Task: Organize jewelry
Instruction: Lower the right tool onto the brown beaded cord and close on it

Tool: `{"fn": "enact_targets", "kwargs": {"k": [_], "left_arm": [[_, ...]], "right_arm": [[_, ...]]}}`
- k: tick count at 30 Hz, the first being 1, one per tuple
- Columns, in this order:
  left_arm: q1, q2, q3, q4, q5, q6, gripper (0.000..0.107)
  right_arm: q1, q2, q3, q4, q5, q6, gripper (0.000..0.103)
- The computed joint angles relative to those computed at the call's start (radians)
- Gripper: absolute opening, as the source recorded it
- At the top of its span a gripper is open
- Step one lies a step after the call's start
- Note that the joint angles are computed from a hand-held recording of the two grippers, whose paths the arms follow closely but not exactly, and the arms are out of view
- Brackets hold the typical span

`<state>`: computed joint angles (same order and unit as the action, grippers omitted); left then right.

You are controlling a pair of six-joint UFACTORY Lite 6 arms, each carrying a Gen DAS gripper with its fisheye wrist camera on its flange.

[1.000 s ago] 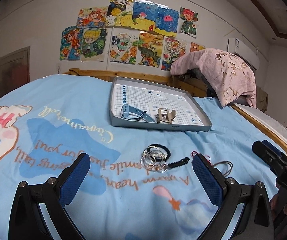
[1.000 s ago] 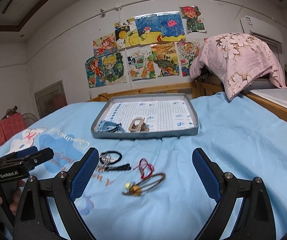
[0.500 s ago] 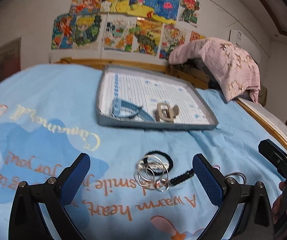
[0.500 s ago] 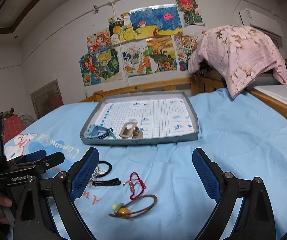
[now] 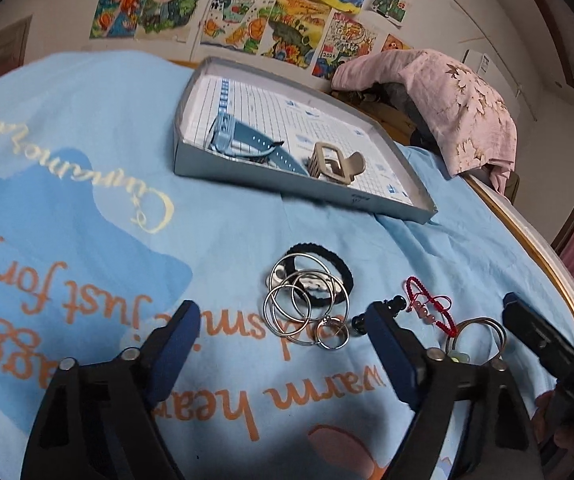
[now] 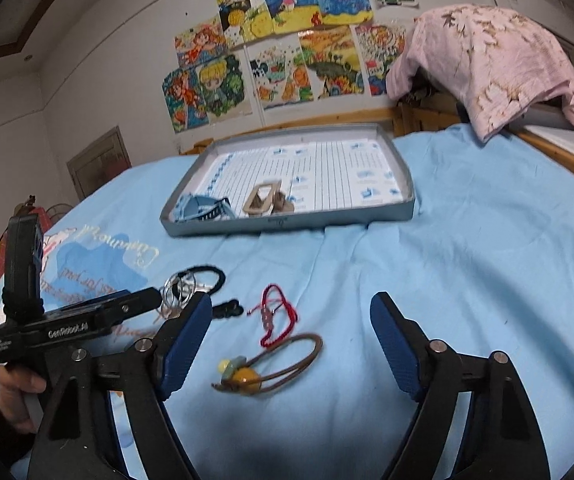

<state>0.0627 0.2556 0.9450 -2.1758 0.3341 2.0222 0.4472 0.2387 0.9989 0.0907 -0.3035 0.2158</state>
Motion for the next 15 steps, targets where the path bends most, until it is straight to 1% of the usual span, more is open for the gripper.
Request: {"fn": "enact_targets", "kwargs": {"k": [1,2,4,6,8,10,12,14,15], "left_arm": [[0.002,0.006,0.003,0.015,0.007,-0.016,0.077],[0.004,0.014,0.011,0.029,0.010,-0.031,0.074],[0.012,0.030,0.024,0.070,0.023,-0.077,0.069],[0.022,0.051,0.043,0.116,0.038,-0.129,0.065],[0.031,0.072,0.065,0.161,0.046,-0.180,0.056],[0.042,0.096,0.086,0.195,0.062,-0.227,0.051],[0.052,0.115,0.101,0.220,0.075,-0.264,0.044],[0.064,0.138,0.119,0.247,0.095,-0.305,0.035],[0.070,0.149,0.125,0.256,0.106,-0.317,0.033]], "right_arm": [[0.001,0.008,0.006,-0.007,0.010,0.007,0.064],[0.002,0.016,0.013,-0.026,0.022,0.028,0.063],[0.005,0.026,0.014,-0.042,0.031,0.048,0.057],[0.011,0.032,0.015,-0.042,0.039,0.052,0.053],[0.014,0.037,0.016,-0.057,0.044,0.066,0.047],[0.016,0.042,0.022,-0.053,0.052,0.058,0.040],[0.019,0.045,0.026,-0.047,0.058,0.050,0.037],[0.019,0.046,0.025,-0.051,0.061,0.054,0.034],[0.019,0.047,0.026,-0.055,0.063,0.058,0.033]]}}
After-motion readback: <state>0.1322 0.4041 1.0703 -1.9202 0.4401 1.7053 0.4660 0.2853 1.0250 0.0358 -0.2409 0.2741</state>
